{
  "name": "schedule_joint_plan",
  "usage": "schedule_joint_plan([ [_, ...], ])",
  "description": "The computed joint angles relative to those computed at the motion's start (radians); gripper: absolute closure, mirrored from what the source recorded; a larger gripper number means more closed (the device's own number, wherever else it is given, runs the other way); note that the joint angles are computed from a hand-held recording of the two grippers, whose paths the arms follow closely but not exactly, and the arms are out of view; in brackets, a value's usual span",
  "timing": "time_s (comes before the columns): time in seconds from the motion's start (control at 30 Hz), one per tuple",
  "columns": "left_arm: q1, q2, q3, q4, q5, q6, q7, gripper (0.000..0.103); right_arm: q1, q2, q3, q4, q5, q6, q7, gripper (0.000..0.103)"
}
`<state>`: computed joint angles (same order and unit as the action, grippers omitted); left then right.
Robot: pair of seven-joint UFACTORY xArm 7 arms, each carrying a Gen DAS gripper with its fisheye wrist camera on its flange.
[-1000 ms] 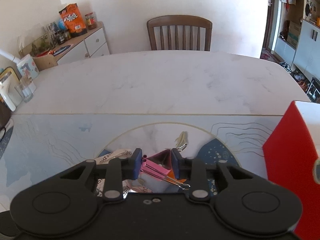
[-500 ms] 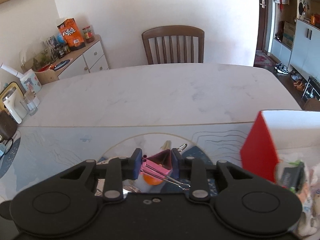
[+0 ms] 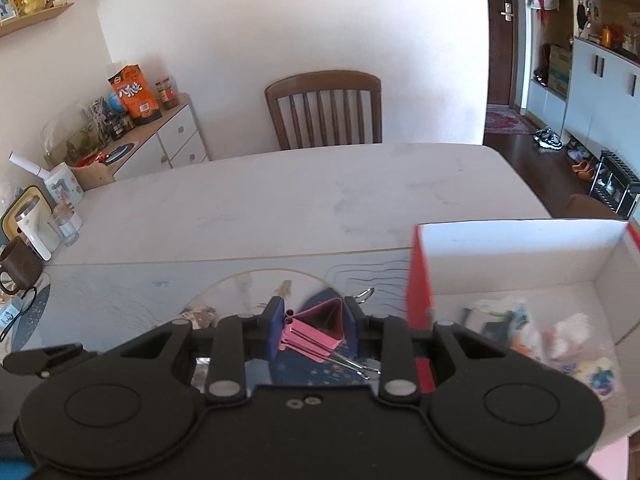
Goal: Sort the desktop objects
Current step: 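Carry the bottle with the left gripper while the right gripper carries the pink clip into the box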
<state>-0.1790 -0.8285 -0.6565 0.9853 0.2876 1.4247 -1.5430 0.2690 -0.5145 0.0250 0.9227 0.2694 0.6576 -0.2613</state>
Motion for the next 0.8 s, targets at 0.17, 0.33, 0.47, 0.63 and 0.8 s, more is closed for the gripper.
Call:
schedule_joint_plan([
  [0.17,0.037,0.064,-0.014,0.073,0.042,-0.024,0.019,0.042,-0.013,-0.036,-0.045,0.012,0.011,0.058,-0.035,0.073],
  [0.33,0.074,0.149,-0.034,0.152,0.096,-0.058,0.025,0.042,-0.036,-0.065,-0.086,0.022,0.03,0.092,-0.08,0.073],
  [0.47,0.097,0.234,-0.057,0.222,0.154,-0.078,0.019,0.042,-0.059,-0.081,-0.123,0.029,0.04,0.115,-0.133,0.073],
  [0.63,0.095,0.351,-0.076,0.3,0.242,-0.087,-0.009,0.042,-0.091,-0.08,-0.16,0.045,0.058,0.134,-0.186,0.073],
  [0.8,0.079,0.47,-0.085,0.383,0.337,-0.084,-0.027,0.042,-0.121,-0.075,-0.195,0.055,0.078,0.148,-0.245,0.073],
])
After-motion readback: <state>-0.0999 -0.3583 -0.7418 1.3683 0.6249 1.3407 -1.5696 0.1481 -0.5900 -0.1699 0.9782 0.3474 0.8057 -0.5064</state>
